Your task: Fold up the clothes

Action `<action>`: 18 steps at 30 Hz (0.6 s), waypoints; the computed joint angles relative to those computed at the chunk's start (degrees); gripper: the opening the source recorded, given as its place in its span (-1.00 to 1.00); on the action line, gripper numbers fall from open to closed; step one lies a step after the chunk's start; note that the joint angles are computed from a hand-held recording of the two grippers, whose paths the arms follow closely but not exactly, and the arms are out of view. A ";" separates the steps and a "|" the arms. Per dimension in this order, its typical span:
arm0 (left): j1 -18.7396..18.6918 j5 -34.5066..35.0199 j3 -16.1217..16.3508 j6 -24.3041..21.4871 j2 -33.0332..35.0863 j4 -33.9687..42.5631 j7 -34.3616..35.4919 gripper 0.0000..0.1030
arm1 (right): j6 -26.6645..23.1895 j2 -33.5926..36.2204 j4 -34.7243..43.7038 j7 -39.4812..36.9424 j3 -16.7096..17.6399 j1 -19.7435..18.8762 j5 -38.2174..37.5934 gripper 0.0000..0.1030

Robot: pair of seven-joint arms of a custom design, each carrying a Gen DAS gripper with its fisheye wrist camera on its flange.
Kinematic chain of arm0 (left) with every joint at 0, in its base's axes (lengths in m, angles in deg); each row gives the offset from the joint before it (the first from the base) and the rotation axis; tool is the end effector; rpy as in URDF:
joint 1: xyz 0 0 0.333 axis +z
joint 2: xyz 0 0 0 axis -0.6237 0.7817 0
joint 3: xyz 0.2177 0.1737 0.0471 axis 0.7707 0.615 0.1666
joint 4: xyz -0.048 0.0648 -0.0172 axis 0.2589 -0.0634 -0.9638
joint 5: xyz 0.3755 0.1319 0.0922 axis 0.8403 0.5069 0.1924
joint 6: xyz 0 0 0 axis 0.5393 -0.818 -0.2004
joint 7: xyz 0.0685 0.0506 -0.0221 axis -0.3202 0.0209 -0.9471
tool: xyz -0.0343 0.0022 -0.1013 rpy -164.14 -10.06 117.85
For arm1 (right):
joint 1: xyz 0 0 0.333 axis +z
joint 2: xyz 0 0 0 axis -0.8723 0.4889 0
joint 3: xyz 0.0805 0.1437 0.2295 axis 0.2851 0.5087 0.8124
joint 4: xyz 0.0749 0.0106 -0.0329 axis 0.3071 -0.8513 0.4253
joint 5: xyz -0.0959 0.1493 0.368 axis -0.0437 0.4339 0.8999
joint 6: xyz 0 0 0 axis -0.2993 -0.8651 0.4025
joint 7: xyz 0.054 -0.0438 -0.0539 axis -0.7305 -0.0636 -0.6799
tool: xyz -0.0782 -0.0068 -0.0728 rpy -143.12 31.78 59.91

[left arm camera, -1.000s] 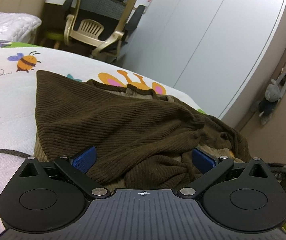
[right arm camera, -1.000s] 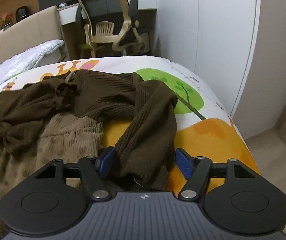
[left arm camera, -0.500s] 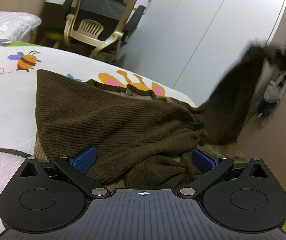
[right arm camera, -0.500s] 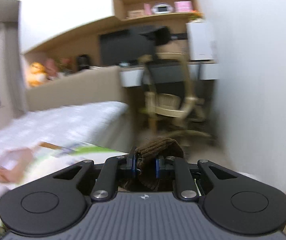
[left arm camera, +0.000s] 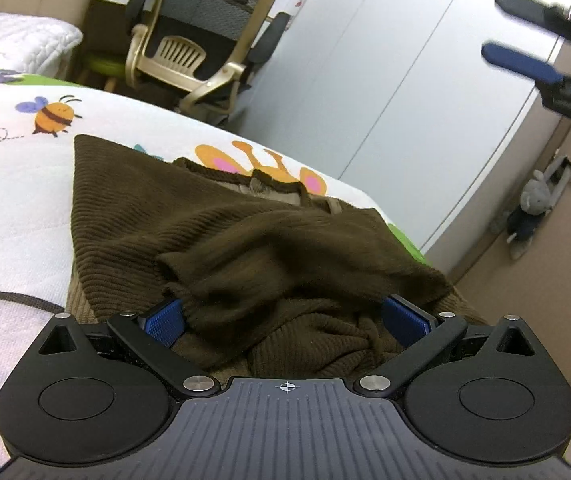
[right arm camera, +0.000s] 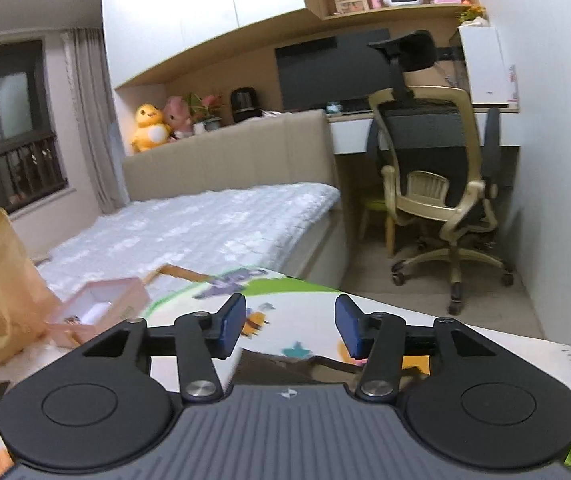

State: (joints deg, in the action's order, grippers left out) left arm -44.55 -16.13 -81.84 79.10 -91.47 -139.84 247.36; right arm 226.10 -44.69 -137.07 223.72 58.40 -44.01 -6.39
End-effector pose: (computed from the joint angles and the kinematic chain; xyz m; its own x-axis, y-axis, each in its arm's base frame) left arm 0.5231 -0.0868 0.4175 -0.5180 -0.7193 0.4629 -0.6674 0.0013 -0.7447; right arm 0.4768 0.3214 0.5939 0.3106 -0.9341 -0.1762 -0.4246 0.0295 -0.9049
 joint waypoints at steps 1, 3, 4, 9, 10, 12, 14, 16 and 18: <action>0.00 0.01 0.00 0.01 -0.03 -0.02 -0.01 1.00 | -1.13 -0.08 -0.22 0.49 0.40 -0.52 -1.43 0.01; -0.01 0.05 0.01 0.02 -0.09 -0.07 -0.02 1.00 | -4.90 -0.19 -0.72 0.88 1.40 -1.32 -5.78 0.06; -0.01 0.08 0.02 0.01 -0.11 -0.09 -0.04 1.00 | -7.29 0.23 -0.66 0.49 1.67 -1.29 -7.91 0.08; -0.03 0.15 0.04 -0.03 -0.10 -0.04 -0.17 1.00 | -15.18 4.87 -0.91 -9.29 -0.92 2.59 -2.27 0.08; -0.03 0.17 0.07 -0.14 -0.15 -0.07 -0.20 1.00 | -16.58 5.64 -1.09 -10.78 -1.46 3.16 -0.35 0.08; -0.01 0.19 0.11 -0.31 -0.24 -0.14 -0.22 1.00 | -17.77 5.06 -3.40 -13.61 -2.41 4.05 3.37 0.08; 0.00 0.20 0.16 -0.47 -0.32 -0.22 -0.23 1.00 | -17.81 3.41 -6.63 -15.35 -2.93 4.50 5.82 0.10; 0.02 0.22 0.20 -0.64 -0.41 -0.29 -0.25 1.00 | -18.84 1.61 -8.43 -17.87 -3.07 4.92 8.33 0.10; 0.14 0.08 0.36 -0.71 -0.84 -0.53 -0.76 1.00 | -18.35 0.49 -8.54 -19.22 -2.14 4.92 5.49 0.10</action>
State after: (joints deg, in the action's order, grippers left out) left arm -44.42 -16.05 -81.47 78.40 -92.31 -140.37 246.60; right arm 207.75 -44.20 -145.61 204.50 56.26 -39.09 -0.90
